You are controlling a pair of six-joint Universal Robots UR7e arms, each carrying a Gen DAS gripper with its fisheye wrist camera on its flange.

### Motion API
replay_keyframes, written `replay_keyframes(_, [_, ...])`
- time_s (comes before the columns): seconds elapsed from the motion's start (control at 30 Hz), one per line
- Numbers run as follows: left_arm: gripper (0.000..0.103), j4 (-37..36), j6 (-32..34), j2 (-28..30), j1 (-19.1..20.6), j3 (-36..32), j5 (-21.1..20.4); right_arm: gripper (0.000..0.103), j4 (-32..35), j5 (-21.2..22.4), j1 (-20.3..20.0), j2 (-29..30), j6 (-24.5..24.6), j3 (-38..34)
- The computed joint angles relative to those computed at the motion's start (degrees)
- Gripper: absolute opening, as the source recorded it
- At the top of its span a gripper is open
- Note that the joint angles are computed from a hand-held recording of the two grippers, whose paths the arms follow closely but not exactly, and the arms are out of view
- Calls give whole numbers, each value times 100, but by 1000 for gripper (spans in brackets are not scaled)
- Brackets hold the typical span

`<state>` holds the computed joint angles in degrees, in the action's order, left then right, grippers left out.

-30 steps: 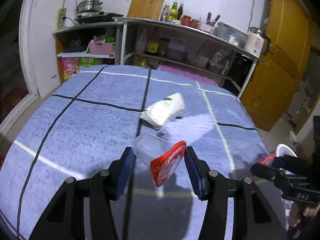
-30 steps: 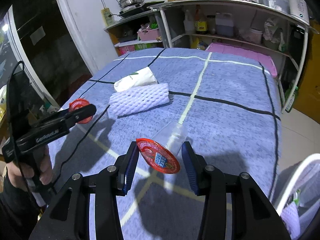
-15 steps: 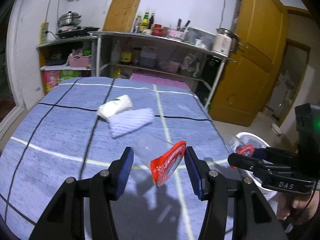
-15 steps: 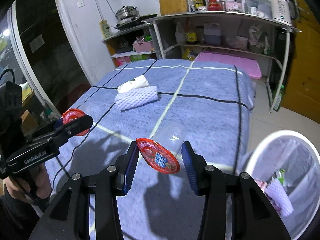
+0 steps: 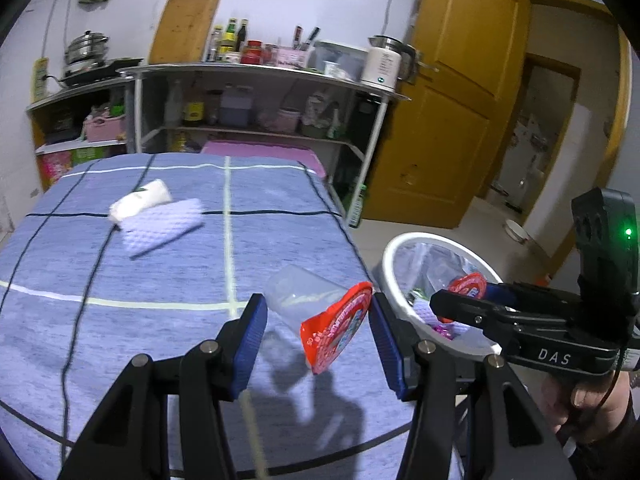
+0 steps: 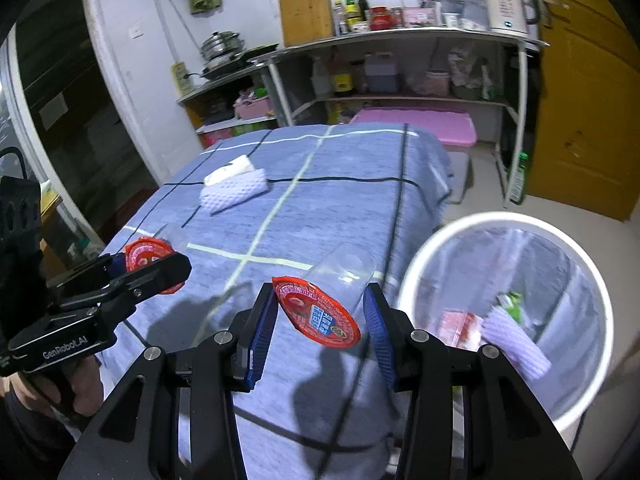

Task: Collect trash
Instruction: 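Carry both red-lidded cups over the white bin and open both tools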

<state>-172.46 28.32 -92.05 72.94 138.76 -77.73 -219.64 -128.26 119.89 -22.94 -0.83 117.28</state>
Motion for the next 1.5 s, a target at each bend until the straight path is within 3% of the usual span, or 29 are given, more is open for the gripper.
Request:
replay_keyframes(0.77, [55, -218, -270, 885, -889, 321, 53, 46, -1331, -352, -560, -372, 313, 1271])
replay_keyframes(1.5, [55, -257, -100, 2016, -973, -19, 12, 46, -1532, -208, -1300, -440, 304, 1576])
